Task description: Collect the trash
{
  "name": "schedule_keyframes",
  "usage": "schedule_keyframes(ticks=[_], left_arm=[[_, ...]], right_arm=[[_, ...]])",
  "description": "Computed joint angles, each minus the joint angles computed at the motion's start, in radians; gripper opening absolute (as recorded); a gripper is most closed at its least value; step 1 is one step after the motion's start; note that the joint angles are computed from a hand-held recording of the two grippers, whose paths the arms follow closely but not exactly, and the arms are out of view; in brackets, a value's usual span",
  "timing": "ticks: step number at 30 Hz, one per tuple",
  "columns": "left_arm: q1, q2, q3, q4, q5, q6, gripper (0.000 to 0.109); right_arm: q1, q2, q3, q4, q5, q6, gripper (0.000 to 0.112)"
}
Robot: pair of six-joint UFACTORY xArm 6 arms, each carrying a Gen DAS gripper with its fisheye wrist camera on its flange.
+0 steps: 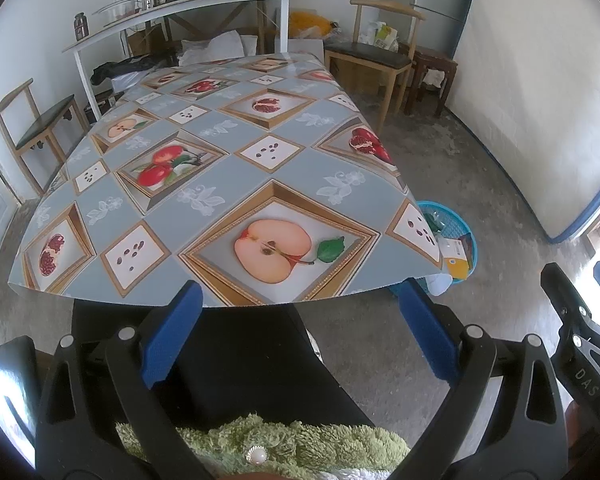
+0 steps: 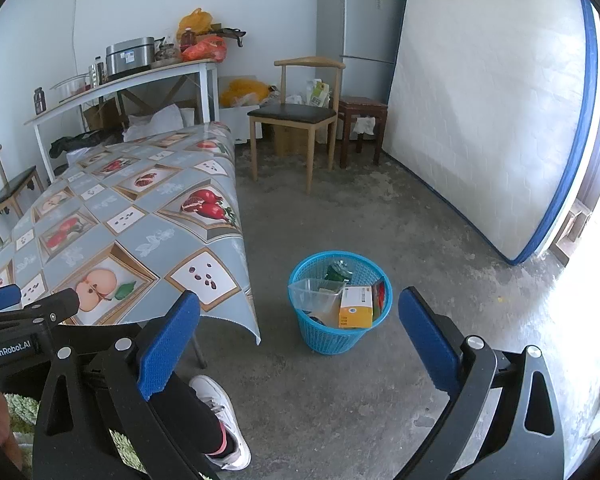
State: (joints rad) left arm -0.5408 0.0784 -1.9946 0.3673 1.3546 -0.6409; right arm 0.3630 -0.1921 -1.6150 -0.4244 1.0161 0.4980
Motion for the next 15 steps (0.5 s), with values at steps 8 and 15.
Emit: schedule_keyframes(ticks=[8,15], left_arm=[[0.001,-0.001,0.001,0.000,0.000,0.000,0.094],[0.004,-0.004,0.004,-0.003,-0.002,0.004,0.094]], right_arm=[[0.005,-0.002,0.002,-0.004,0.002,0.005,0.097],[0.007,0.005,-0.007,-0.005,0.008,0.004,0.097]])
